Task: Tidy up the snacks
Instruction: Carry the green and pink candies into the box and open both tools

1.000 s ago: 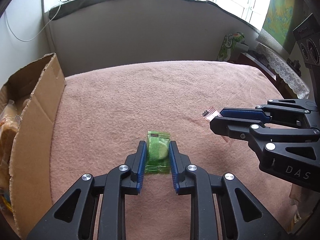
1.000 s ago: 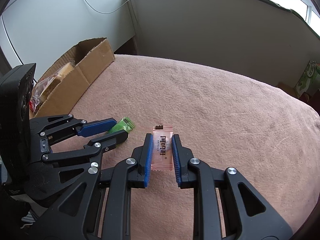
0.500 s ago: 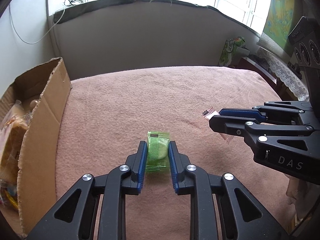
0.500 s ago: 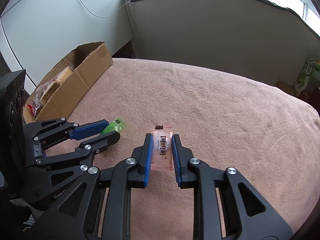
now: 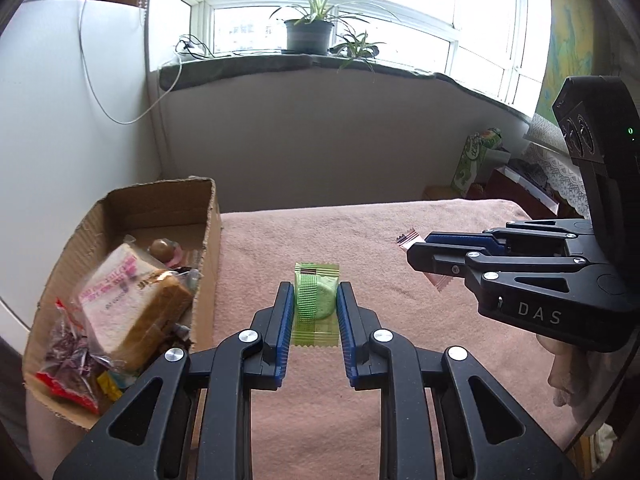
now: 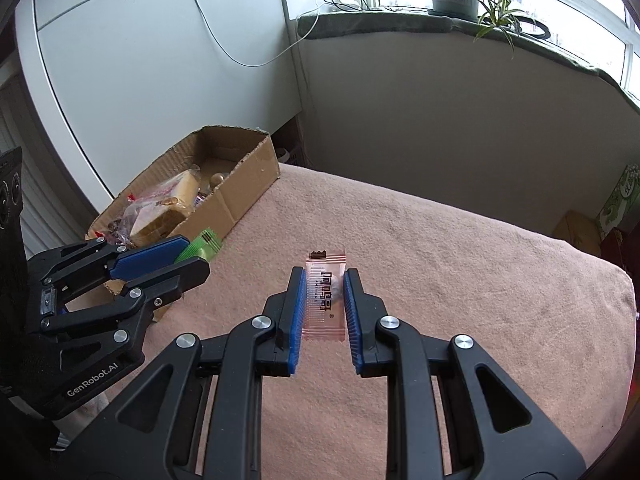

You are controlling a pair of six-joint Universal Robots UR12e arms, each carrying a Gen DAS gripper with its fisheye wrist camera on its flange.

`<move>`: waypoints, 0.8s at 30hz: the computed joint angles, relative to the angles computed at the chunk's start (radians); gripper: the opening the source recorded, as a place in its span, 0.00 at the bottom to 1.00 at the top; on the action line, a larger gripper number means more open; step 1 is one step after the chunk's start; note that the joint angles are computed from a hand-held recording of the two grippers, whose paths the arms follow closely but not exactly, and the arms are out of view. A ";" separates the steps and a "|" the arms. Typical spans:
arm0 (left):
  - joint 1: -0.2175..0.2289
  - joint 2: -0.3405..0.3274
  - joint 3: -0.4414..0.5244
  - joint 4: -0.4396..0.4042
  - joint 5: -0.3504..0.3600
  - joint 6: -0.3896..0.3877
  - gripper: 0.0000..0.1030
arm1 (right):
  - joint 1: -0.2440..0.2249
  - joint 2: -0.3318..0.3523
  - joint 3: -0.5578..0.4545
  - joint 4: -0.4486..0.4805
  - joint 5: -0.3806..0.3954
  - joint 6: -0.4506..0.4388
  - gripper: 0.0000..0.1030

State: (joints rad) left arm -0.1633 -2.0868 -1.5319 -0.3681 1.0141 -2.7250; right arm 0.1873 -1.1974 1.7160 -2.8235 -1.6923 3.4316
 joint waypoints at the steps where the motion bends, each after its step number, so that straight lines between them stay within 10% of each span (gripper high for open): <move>1: 0.005 0.001 0.001 0.010 0.001 -0.009 0.19 | 0.003 0.005 -0.011 -0.001 0.001 -0.008 0.19; 24: 0.077 -0.044 0.081 0.121 0.082 -0.125 0.19 | 0.036 0.175 -0.313 0.054 0.067 -0.109 0.19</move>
